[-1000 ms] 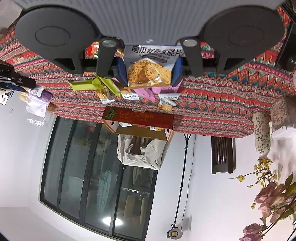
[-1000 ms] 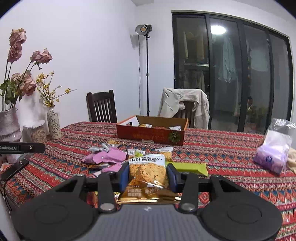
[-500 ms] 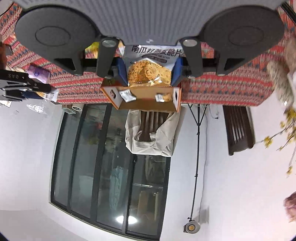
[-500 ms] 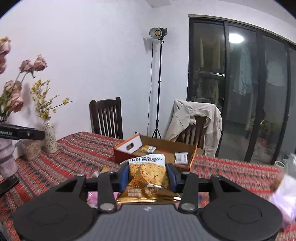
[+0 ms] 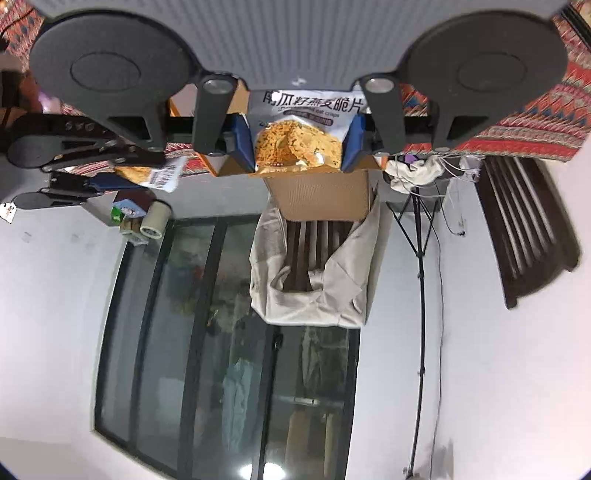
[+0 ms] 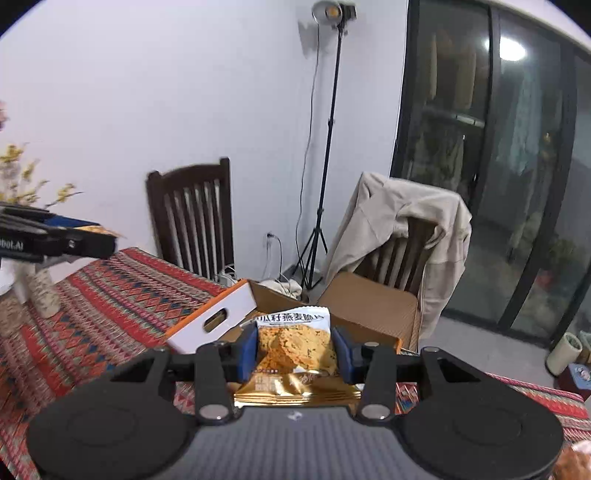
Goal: Organize snacks
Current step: 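Carry both cracker packets into the orange box and open both grippers, then withdraw both grippers from the box back toward the snack pile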
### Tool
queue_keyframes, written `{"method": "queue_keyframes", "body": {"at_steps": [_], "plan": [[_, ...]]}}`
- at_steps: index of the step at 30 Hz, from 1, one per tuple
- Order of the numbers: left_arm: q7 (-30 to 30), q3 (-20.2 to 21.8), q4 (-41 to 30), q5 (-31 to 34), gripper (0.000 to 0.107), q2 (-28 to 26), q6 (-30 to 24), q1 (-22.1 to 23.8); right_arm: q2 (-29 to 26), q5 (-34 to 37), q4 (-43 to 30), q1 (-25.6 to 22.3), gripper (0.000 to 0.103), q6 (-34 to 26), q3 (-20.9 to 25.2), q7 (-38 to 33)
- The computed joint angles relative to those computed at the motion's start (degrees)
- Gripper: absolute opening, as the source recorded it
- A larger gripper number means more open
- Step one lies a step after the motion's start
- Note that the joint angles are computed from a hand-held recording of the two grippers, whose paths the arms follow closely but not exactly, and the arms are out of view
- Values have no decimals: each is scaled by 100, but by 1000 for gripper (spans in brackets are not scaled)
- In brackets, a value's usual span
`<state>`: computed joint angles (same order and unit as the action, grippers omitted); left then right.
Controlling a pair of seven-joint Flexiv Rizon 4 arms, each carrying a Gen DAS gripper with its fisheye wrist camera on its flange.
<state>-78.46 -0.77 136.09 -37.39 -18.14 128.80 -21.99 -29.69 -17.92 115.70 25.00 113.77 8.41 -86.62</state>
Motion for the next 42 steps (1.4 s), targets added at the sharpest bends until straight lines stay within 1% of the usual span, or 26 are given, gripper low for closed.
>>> {"method": "queue_keyframes", "body": {"at_steps": [2,4,5,6,7,9,11,13,14,15,16,19,20,21,22,23,24,25,26,30,31,33,35,36,39,42], "plan": [[-22,-6,-483,188,50,-324,-360,291,-437,-76,-678,27,43,-387,1,187],[-40,30,-1030,353,50,-735,-718,525,-917,-205,-1392,-34,43,-845,111,398],[-88,-44,-1328,517,50,-970,-917,743,-1178,-269,-1774,-113,43,-1107,234,514],[-326,-229,-1517,969,50,-1144,-1058,1122,-1459,-326,-2184,-222,43,-1401,413,620],[-510,-369,-1776,1188,50,-1363,-1214,1375,-1731,-335,-2563,-282,43,-1655,545,706],[-689,-393,-2328,1332,50,-1883,-1462,1549,-2281,-241,-3348,-272,43,-2183,688,899],[-754,-92,-2847,1208,50,-2359,-1705,1360,-2753,-79,-3986,-119,43,-2492,570,1091],[-841,48,-3282,1208,50,-2781,-1845,1311,-3130,35,-4483,199,43,-2731,135,1384],[-871,79,-3438,1247,50,-2948,-1883,1313,-3298,68,-4687,281,43,-2836,22,1483],[-896,205,-3613,1209,50,-3127,-1925,1216,-3418,92,-4802,311,43,-2895,-25,1527],[-918,343,-3766,1147,50,-3283,-1998,1101,-3547,114,-4946,325,43,-2973,-33,1561],[-984,752,-4117,969,51,-3596,-2400,794,-3773,188,-5183,257,45,-3240,153,1495],[-1042,782,-4120,980,52,-3633,-2437,767,-3821,222,-5233,249,49,-3309,186,1471],[-1084,714,-4136,1042,52,-3659,-2443,835,-3847,257,-5242,272,48,-3311,155,1477],[-1132,624,-4129,1101,53,-3662,-2452,917,-3832,283,-5190,308,49,-3273,89,1496],[-1147,470,-4098,1206,57,-3633,-2458,1049,-3783,310,-5073,365,53,-3167,-31,1556],[-1152,315,-4050,1355,60,-3594,-2442,1190,-3740,322,-4996,397,62,-3107,-109,1605],[-1160,346,-4031,1391,66,-3575,-2433,1171,-3682,324,-4908,400,65,-3055,-138,1625],[-1204,523,-3981,1381,67,-3529,-2399,1034,-3613,321,-4822,387,66,-3018,-138,1627],[-1356,625,-3583,1402,71,-3119,-2251,934,-3194,233,-4388,395,66,-2855,-329,1657],[-1388,663,-3471,1398,72,-3012,-2193,898,-3014,221,-4182,397,66,-2779,-387,1673],[-1444,983,-3142,1256,73,-2745,-2046,580,-2675,190,-3785,359,69,-2611,-427,1665],[-1550,1402,-2691,904,77,-2509,-1634,73,-2266,155,-3276,361,74,-2421,-505,1654],[-1580,1482,-2451,721,81,-2401,-1346,-114,-2020,138,-2975,413,76,-2327,-610,1677],[-1414,1650,-1663,264,82,-2025,-574,-639,-1311,74,-2132,490,78,-2059,-758,1665],[-1267,1643,-937,-189,83,-1634,81,-1052,-547,28,-1245,513,81,-1797,-778,1579]]}}
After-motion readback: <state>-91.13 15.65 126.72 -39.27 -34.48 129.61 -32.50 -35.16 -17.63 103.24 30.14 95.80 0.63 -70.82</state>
